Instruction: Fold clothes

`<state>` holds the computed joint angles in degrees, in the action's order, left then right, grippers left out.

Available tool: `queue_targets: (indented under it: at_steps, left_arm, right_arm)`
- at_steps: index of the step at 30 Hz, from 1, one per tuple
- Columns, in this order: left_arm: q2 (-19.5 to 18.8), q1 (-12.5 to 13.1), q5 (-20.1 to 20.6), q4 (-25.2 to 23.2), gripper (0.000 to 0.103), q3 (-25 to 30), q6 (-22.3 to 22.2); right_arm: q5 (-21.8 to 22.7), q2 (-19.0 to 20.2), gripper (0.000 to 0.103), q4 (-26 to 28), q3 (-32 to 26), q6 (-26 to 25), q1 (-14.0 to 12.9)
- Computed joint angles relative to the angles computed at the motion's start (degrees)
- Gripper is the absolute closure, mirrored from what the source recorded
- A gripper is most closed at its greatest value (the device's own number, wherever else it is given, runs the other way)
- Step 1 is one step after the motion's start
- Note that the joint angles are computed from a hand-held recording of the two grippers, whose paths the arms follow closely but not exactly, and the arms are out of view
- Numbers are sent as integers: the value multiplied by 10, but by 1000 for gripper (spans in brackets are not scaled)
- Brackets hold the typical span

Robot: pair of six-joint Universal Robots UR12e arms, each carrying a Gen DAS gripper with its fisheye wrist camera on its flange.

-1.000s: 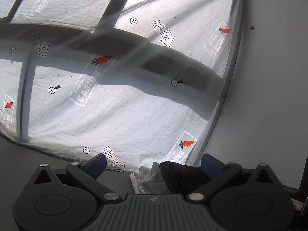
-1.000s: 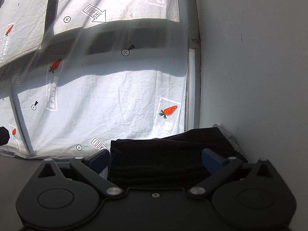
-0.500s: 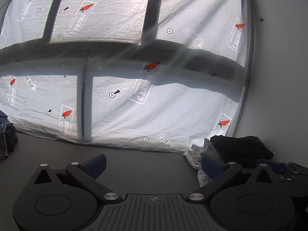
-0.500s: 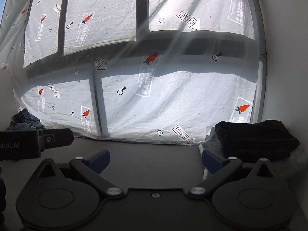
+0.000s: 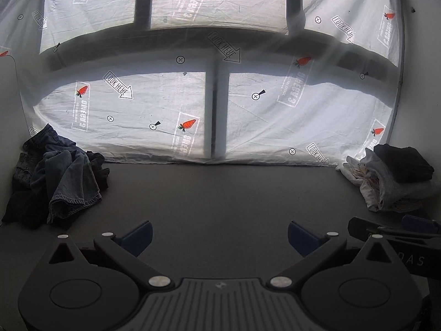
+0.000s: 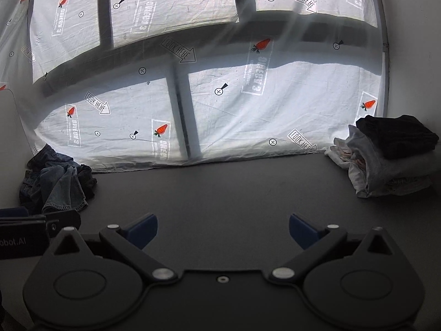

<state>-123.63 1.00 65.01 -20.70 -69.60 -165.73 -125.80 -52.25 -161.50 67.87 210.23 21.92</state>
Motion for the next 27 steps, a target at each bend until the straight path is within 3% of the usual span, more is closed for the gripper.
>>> queue_targets:
  at_steps: [6,14,27]
  left_arm:
    - [17,38,-34,-53,0,-20,57]
    - [40,62,-51,-84,0,-52,91]
    - [57,73,-55,-76,0,-79,101]
  right_arm:
    - [-32,11,0,106,-34,64,43]
    - [-62,9,0,165,-40,113,75]
    - [-75,2,0,171,-31,132,89]
